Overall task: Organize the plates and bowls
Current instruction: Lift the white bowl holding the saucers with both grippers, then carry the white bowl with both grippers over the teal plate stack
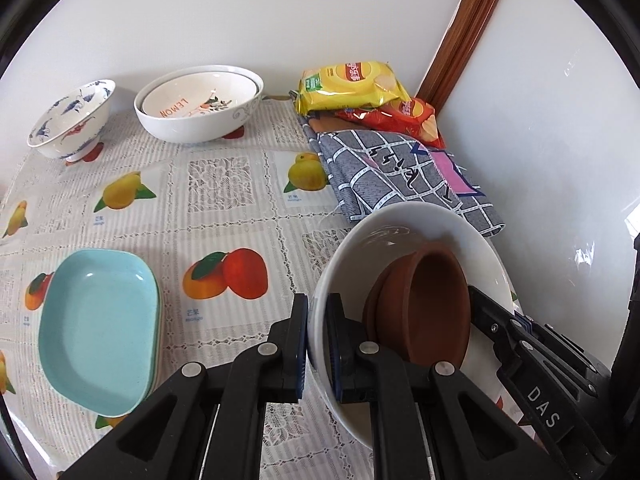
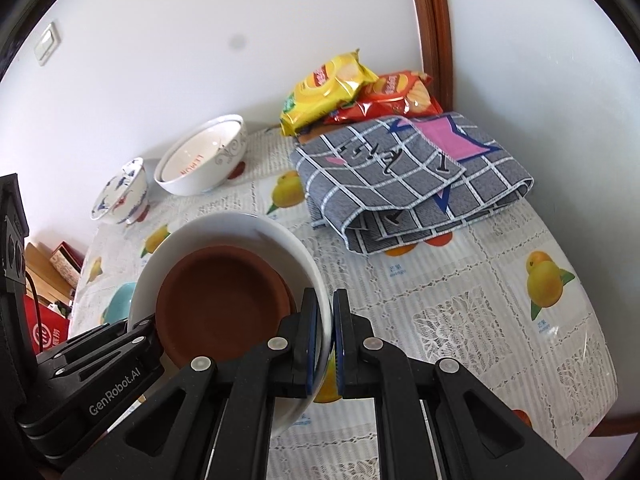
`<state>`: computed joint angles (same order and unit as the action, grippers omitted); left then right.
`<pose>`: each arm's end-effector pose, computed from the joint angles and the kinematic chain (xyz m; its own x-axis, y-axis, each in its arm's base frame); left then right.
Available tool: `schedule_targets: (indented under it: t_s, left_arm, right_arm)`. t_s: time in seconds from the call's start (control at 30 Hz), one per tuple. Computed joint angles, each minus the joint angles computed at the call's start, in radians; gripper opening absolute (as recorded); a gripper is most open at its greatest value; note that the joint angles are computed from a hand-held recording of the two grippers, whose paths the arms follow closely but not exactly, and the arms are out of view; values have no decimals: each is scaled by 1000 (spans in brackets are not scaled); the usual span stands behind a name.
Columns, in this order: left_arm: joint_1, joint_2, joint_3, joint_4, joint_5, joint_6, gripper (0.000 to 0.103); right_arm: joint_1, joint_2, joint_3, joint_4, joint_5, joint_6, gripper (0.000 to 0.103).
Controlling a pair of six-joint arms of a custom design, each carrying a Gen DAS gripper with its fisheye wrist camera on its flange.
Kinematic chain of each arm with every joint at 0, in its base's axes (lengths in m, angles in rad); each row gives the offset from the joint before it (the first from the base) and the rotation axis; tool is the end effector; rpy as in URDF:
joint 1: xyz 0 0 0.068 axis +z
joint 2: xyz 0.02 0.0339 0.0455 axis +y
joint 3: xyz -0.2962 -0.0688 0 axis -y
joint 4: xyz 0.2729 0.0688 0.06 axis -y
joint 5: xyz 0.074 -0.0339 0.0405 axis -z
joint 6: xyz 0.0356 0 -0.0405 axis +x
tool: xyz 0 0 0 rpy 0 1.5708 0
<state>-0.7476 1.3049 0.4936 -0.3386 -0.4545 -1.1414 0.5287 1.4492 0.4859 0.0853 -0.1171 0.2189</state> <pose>0.1697 -0.1360 0.1460 -0.7145 -0.4516 -0.5344 -0.4090 0.8893 -0.2047 0.2215 0.1342 0.1335 -0.7713 -0.2008 -0.6039 -0.4076 0.8846 0.2264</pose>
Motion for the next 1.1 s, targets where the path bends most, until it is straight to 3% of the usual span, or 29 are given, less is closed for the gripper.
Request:
schedule_targets:
  t_s: [0.4,1.1]
  left_arm:
    - [-32,-128,-17,-112,-48,-37,9]
    - [43,-375,-98,-229,-50,3,9]
  right_arm:
    - [74,-93,-7,-45,38,53,8]
    - [231,-66,45,-50,130,140,8]
